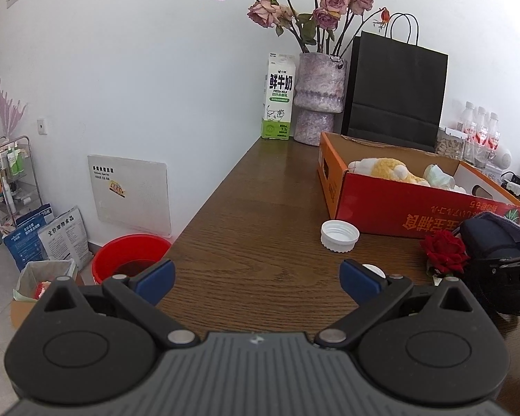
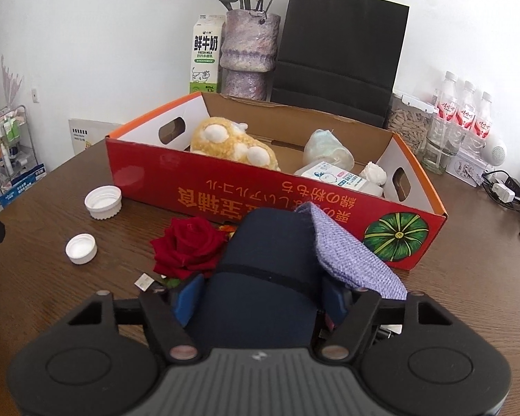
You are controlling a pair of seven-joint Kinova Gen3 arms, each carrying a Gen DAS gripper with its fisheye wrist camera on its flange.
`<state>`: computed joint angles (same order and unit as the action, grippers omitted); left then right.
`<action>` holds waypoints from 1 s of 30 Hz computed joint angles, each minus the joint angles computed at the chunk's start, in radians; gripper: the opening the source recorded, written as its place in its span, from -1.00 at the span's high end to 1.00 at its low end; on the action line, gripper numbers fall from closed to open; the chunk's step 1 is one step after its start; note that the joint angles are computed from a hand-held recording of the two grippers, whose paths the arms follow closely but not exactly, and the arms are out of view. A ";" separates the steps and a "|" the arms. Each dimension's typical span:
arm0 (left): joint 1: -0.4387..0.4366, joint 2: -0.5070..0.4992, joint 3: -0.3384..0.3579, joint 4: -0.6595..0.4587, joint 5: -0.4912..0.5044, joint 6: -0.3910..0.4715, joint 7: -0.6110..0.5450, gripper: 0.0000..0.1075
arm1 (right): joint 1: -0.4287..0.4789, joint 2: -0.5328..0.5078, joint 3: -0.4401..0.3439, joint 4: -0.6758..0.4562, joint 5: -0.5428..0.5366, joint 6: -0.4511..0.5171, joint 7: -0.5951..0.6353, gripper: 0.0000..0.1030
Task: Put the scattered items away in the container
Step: 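Close the right tool on the navy pouch, then grasp a white bottle cap with the left tool while the right tool holds the pouch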
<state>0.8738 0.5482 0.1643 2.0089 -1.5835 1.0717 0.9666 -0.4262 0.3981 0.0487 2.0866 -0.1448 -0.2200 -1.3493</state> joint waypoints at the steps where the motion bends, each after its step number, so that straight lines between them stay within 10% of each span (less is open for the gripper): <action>1: 0.001 0.001 0.001 -0.005 0.004 0.002 -0.008 -0.92 | 0.015 -0.002 -0.016 0.008 0.011 -0.012 -0.005 -0.35; 16: -0.003 0.033 -0.015 -0.099 0.007 -0.066 -0.151 -0.92 | 0.250 -0.038 -0.212 0.088 0.245 -0.131 -0.192 -0.29; 30: -0.023 0.080 -0.095 -0.242 0.091 -0.248 -0.382 -0.78 | 0.317 -0.077 -0.205 0.137 0.407 -0.256 -0.339 -0.29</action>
